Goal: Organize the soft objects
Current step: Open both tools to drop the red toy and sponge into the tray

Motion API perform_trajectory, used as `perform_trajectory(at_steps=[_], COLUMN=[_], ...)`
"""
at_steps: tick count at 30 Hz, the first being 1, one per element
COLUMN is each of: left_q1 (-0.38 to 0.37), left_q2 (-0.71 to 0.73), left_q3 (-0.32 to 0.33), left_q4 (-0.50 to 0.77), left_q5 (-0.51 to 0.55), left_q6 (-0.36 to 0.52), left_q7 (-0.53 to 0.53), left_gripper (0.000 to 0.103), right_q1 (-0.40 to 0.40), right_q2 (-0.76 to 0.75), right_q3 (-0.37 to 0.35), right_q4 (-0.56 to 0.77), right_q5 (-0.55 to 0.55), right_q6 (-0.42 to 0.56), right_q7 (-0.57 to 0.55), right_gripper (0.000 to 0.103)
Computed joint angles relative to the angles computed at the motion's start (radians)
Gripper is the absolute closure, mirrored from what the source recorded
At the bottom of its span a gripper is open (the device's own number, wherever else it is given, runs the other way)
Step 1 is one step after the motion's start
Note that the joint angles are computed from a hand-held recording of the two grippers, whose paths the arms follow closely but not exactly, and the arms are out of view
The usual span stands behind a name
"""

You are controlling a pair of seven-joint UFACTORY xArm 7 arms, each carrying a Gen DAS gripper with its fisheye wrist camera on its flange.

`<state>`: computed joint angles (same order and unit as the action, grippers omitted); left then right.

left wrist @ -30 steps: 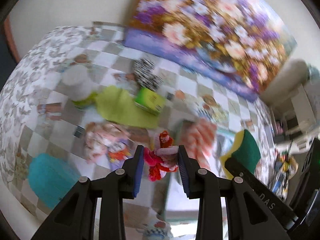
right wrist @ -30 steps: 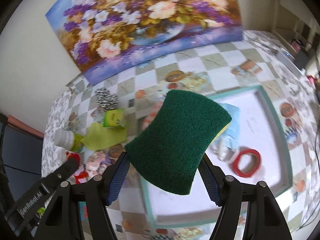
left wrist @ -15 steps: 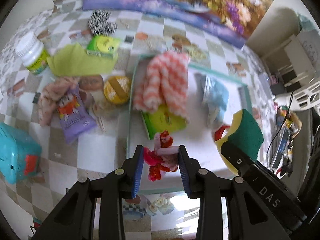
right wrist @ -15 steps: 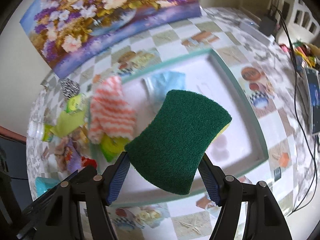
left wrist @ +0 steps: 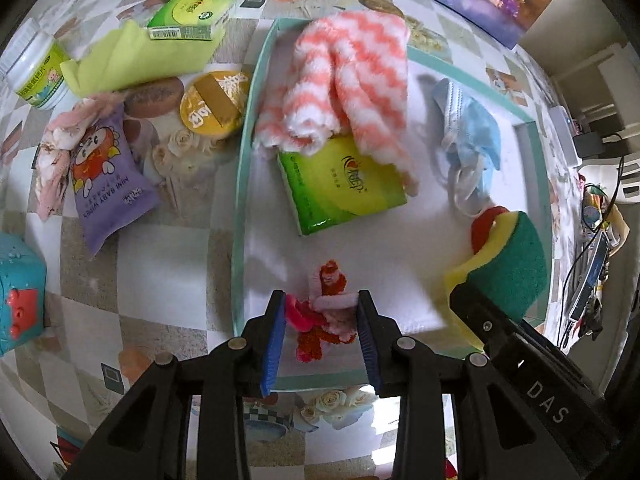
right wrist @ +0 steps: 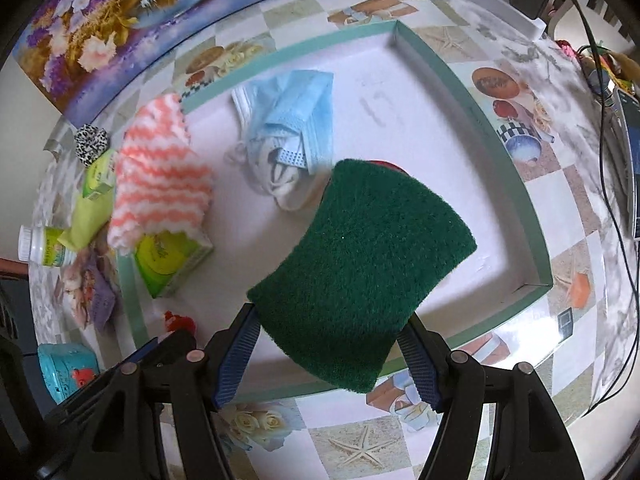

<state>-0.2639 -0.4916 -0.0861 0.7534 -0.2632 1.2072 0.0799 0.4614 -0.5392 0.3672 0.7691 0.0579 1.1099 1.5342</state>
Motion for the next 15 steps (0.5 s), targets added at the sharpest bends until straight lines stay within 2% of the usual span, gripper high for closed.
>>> perform_trajectory(at_steps=[6, 15], left_q1=[-0.005, 0.001], left_q2=[0.004, -0.006], left_q3=[-0.010, 0.018], left_q4=[-0.004, 0.022], left_q5=[0.004, -0.026], left_q6=[-0.001, 0.020], left_q7=[-0.026, 0.003], left_gripper=[0.062, 0.052], right_q1=[0.002, -0.012], right_q2=[0.010, -0.008], right_q3=[-0.004, -0.005], right_q4=[0.000, 0.021], right_q5=[0.006, -0.015], right_q6=[-0.006, 0.031], right_q7=[-0.003, 0.002], right_gripper=[0.030, 0.030])
